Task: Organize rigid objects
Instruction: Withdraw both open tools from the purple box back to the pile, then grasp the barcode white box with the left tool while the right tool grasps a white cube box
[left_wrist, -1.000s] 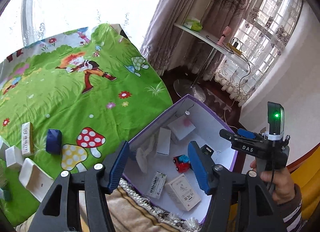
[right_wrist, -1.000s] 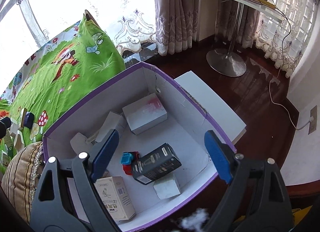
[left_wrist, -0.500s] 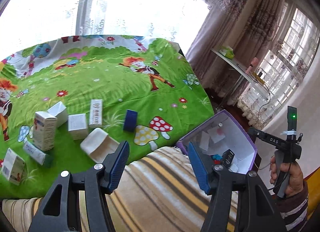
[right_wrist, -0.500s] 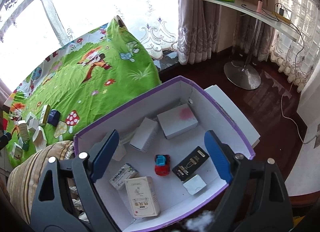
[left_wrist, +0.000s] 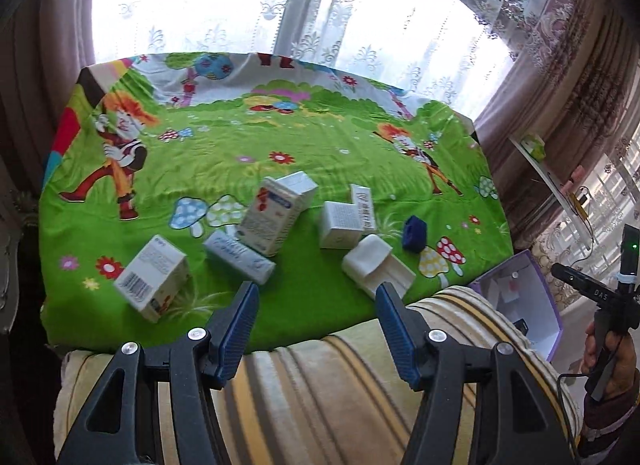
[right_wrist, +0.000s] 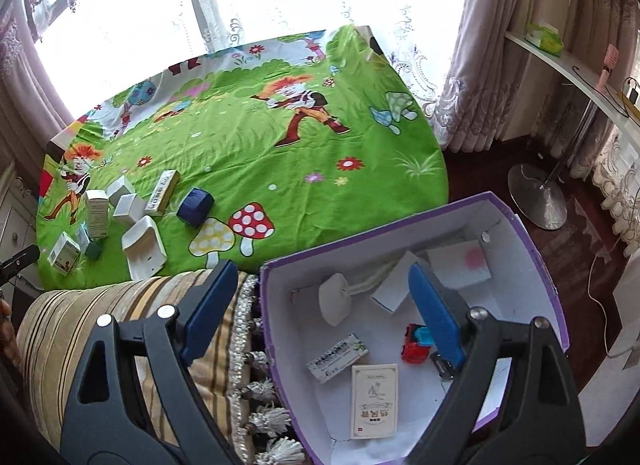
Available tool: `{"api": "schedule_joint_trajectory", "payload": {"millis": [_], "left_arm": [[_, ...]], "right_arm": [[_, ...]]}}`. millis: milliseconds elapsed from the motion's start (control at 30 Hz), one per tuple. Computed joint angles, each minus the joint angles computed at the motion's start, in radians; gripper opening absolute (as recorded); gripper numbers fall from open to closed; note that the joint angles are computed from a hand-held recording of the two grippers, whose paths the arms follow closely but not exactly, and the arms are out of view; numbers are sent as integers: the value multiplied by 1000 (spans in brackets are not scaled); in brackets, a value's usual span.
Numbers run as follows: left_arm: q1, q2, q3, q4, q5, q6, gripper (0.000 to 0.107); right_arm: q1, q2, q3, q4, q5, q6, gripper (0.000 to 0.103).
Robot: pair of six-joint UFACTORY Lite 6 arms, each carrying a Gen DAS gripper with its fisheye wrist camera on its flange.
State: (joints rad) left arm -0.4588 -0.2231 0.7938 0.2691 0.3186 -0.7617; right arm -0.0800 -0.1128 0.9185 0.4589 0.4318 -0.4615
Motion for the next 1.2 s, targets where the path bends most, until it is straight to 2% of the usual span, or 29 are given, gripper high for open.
{"api": "schedule_joint_trajectory", "payload": {"millis": [167,333,533,600,800,1033,1200], "left_arm": [[148,-16,-47,-121,31,195,62],[266,24,-43,-163,63,337,62],[343,118,-6,-134,77,395,62],[355,152,10,-122,77,406,62],[360,254,71,-51,77,391,62],[368,309,105,-46,69,419,62],[373,342,121,-56,56,443,62]], "right_arm": [[112,45,68,-97,8,117,89],[217,111,158,-170,31,204,89],[355,234,318,-246,73,271,89],[389,286,385,-223,94,250,89],[509,477,632,-254,164,276,89],[609,740,950,-162,243,256,89],[647,999,1292,-139,364,324,89]]}}
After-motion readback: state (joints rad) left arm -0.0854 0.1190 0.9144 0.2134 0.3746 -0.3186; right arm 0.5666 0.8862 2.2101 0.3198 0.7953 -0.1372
